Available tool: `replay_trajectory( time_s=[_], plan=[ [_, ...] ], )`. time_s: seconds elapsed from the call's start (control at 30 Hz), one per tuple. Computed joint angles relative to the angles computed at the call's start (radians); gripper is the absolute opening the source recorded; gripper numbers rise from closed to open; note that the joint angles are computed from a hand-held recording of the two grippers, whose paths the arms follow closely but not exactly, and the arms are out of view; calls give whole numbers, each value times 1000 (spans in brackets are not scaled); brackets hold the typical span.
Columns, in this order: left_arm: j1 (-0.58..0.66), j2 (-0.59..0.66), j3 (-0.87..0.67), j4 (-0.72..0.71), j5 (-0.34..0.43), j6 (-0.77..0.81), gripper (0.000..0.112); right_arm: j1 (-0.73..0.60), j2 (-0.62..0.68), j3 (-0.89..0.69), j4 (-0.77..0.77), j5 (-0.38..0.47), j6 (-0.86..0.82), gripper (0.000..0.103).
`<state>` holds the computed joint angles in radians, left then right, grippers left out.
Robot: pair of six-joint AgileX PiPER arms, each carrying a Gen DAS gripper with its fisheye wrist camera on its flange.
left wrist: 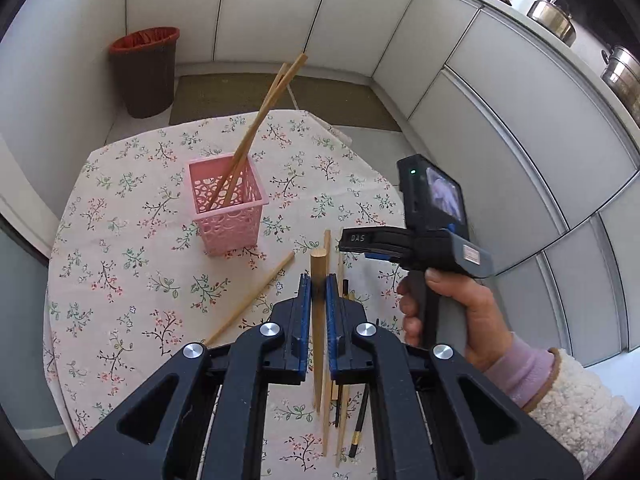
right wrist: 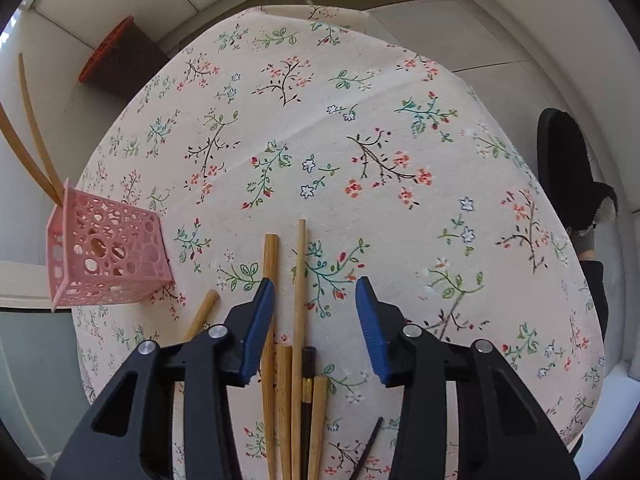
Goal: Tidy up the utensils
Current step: 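Carry the held chopstick with the left tool above the pink cup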
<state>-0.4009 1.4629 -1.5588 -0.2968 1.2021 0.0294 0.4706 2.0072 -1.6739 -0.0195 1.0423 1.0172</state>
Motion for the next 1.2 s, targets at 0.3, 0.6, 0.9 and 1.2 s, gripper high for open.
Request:
replay_trajectory(
  time_s=[0.3, 0.6, 0.9, 1.2],
  plan=[
    [74, -68, 22, -46, -1, 54, 6, 21, 44, -27, -59, -25, 68, 6],
    [87, -137, -2, -41, 7, 39, 6, 187, -297, 231, -308, -108, 298, 6],
    [84, -193, -30, -12, 10, 5, 6, 440, -529, 243, -570, 51, 496, 6],
    [58, -168, -128, 56, -6, -78, 6, 514, -570, 64, -681, 169, 464, 6]
  ],
)
